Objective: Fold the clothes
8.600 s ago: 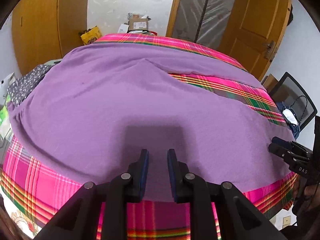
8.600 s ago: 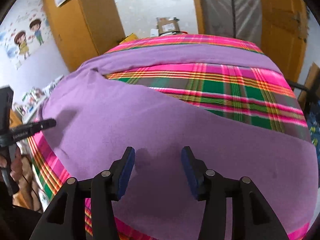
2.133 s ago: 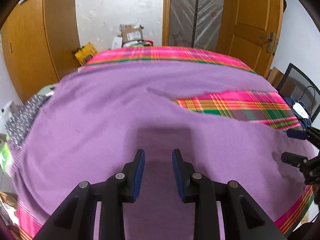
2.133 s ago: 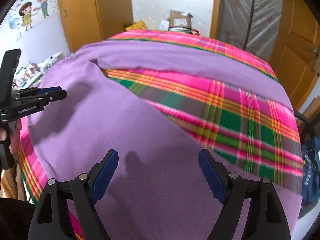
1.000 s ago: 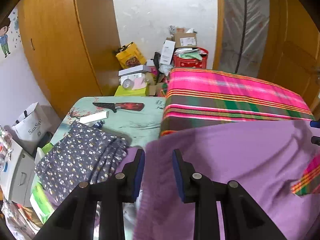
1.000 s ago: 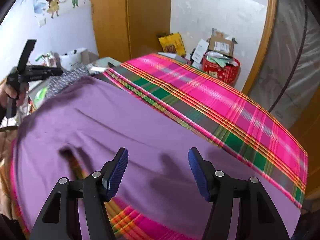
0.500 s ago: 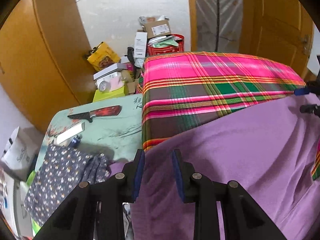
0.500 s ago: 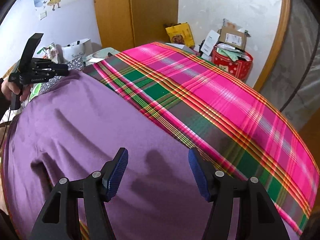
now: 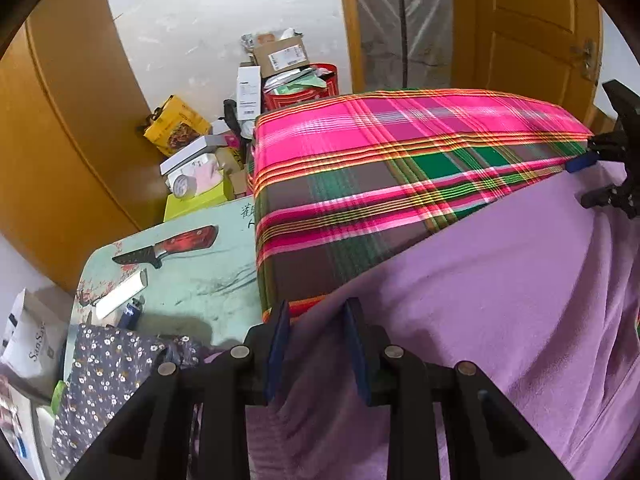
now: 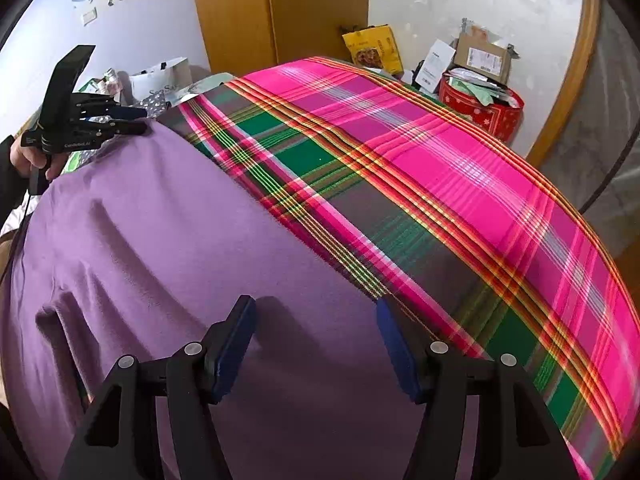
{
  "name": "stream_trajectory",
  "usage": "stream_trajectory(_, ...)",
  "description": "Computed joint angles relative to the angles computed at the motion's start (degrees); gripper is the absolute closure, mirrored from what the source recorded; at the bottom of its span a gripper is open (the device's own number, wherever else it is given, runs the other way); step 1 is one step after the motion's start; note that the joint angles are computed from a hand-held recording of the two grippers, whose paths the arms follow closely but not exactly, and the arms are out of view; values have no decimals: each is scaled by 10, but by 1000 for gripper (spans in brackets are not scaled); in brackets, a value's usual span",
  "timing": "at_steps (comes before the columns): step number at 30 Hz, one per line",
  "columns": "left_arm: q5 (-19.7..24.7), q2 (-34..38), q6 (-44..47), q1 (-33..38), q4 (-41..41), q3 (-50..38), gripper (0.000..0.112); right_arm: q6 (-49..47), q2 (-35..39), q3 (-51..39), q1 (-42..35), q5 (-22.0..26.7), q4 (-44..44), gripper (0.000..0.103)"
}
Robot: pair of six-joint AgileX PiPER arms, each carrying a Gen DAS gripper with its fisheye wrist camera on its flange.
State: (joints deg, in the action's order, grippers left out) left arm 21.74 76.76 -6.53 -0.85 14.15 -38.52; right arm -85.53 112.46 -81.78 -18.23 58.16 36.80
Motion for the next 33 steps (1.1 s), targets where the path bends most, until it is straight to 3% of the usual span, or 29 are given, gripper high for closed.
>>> stream_trajectory(3, -5, 3, 17, 2, -8, 1, 83, 2, 7, -14, -1, 9, -4, 44)
stream_trajectory(10, -11, 2, 82, 17, -64, 3, 86, 28, 38, -72, -8, 43, -11, 46)
stream_trajectory(13, -13, 2, 64, 4, -42, 6, 98, 10, 34, -60, -3, 34, -19, 60)
stream_trajectory(15, -13, 2, 19, -12, 3, 9, 104, -3, 28, -49, -1, 28, -15, 82)
stream_trajectory(18, -10, 2, -66, -38, 87, 13, 107, -19, 13, -26, 5, 9, -11, 97)
stream_trajectory(21, -3, -14, -135, -56, 149, 22, 107, -33, -8, 0, 9, -19, -9, 99)
stream_trajectory(25, 17, -66, -180, -76, 183, 33, 108, -56, -38, 21, -7, -16, 14, 99)
stream_trajectory(30, 76, -154, -217, -119, 201, 37, 108, -104, -98, 53, -46, 18, 53, 99)
stream_trajectory(33, 140, -225, -264, -180, 227, 41, 108, -145, -149, 91, -80, 45, 78, 99)
